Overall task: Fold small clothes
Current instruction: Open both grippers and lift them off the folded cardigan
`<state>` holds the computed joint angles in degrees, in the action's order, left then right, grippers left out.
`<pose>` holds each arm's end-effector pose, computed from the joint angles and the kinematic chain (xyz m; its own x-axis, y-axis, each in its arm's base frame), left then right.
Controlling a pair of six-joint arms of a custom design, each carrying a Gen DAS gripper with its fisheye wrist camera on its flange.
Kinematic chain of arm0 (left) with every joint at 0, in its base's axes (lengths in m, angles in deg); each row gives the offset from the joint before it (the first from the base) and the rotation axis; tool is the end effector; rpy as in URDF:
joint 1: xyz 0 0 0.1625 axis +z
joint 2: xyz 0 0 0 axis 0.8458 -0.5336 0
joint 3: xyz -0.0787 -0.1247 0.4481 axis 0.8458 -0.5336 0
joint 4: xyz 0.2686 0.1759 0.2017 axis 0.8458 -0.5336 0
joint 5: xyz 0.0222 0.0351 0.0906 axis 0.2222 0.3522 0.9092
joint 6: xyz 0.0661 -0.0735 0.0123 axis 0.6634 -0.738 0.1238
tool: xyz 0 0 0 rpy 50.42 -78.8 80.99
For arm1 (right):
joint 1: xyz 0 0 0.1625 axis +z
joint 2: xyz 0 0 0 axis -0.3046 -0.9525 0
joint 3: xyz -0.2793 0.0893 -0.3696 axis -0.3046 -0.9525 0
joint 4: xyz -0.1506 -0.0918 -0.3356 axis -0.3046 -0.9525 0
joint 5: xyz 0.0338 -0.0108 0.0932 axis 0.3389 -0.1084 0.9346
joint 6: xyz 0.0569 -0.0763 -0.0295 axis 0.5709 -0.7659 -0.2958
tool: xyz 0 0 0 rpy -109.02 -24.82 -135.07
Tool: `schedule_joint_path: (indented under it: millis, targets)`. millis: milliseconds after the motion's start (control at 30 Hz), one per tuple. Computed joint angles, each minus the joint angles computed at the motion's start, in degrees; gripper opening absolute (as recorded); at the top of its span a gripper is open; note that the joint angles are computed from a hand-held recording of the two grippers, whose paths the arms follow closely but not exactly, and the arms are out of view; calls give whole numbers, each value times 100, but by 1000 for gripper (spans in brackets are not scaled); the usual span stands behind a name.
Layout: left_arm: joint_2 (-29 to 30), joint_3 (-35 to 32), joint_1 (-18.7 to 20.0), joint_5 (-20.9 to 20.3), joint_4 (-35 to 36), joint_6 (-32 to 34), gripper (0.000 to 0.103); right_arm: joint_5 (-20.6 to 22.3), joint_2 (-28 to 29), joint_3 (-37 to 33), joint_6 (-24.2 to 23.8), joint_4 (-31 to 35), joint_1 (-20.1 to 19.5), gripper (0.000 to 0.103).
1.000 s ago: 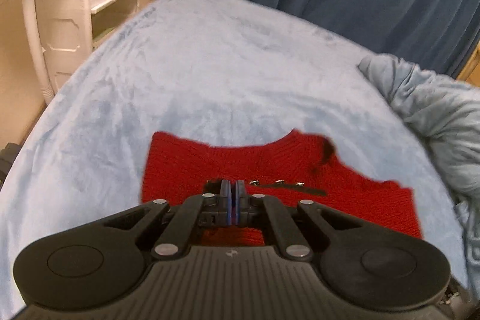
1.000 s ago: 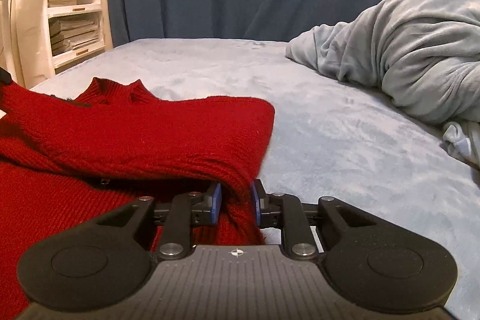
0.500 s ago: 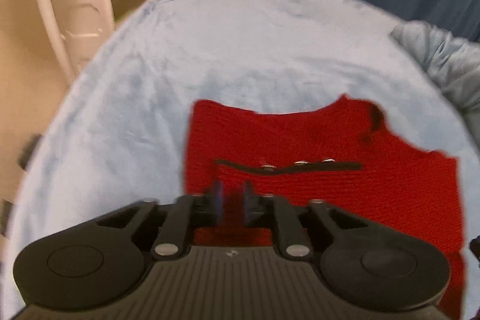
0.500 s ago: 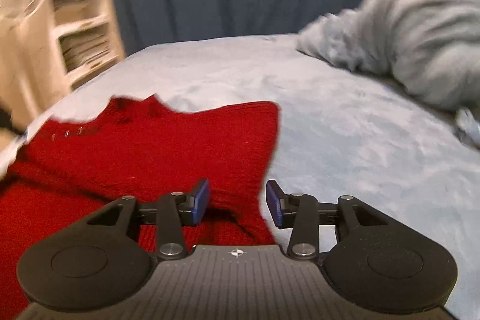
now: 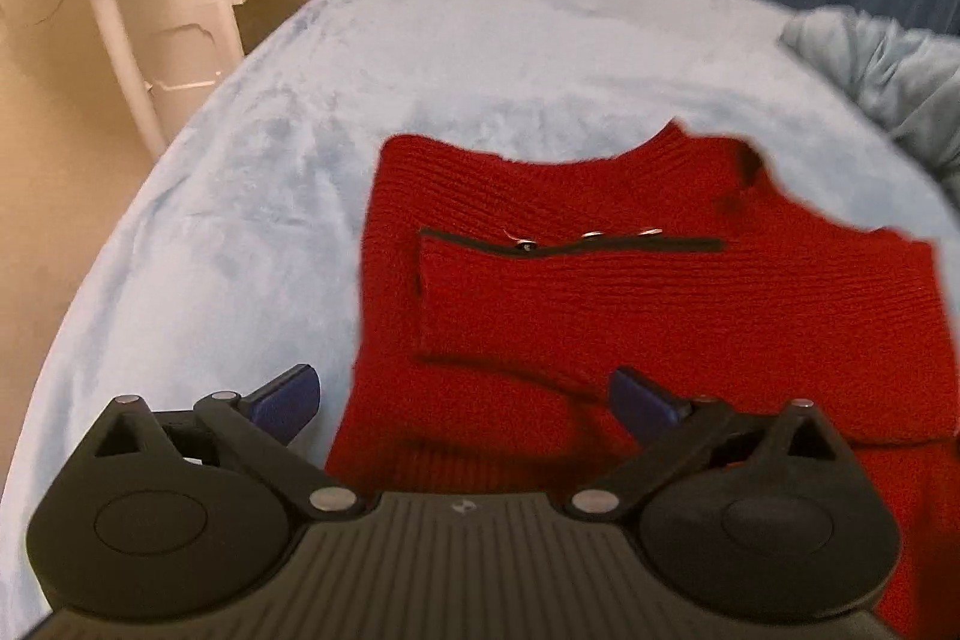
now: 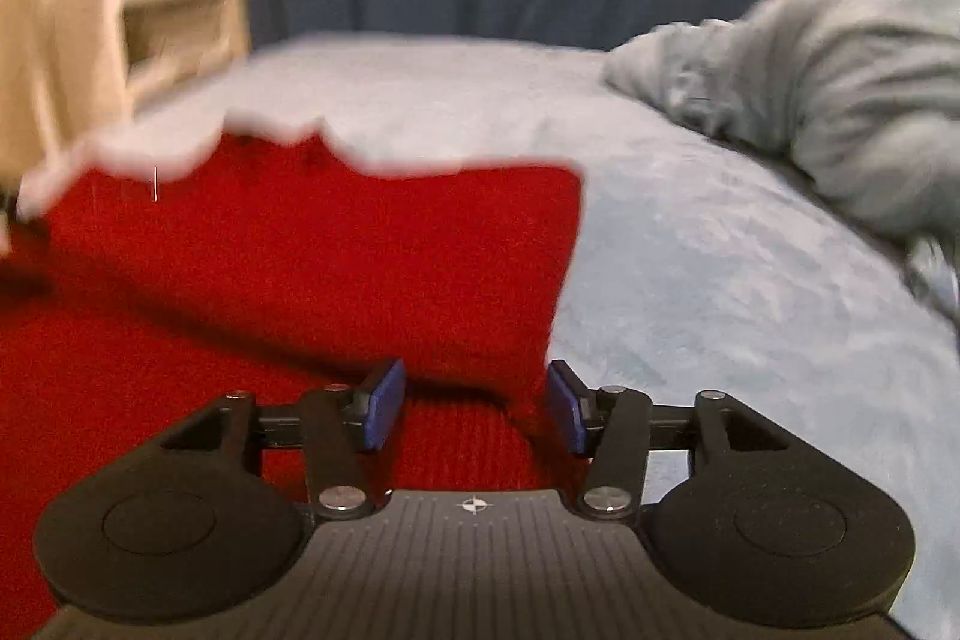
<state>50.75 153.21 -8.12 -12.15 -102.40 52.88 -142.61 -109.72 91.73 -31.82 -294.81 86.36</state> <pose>-0.3073 -0.7014 0.0038 -0.7029 -0.1241 -0.7004 0.3949 0.7509 -0.5293 -0.0871 -0.6058 0.3249 -0.7769 -0.0809 0.6244 -0.5703 0.5108 -0.6433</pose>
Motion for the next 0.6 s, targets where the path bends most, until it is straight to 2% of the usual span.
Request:
schedule_joint_path:
  millis: [67,167,267,367,500,600]
  targets:
    - [-363,700,-227,31,-67,-347,103,52,-314,309,271,-101,65,68]
    - [-980,1824,-682,69,409,-1332,103,24,-870,981,432,-258,133,69]
    - [-1560,2795,-1216,7,1462,-2789,103,43,-1678,1955,505,-200,8,72]
    - [-2055,3417,-1766,-402,2537,-4079,103,-159,-2520,2923,235,-112,-173,73]
    - [-2448,3970,-2581,-544,3166,-4855,103,-246,-3724,3777,-301,661,-300,73]
    - [-2615,4115,-3140,-598,3538,-5176,103,-117,-4614,4058,-460,1433,-274,74]
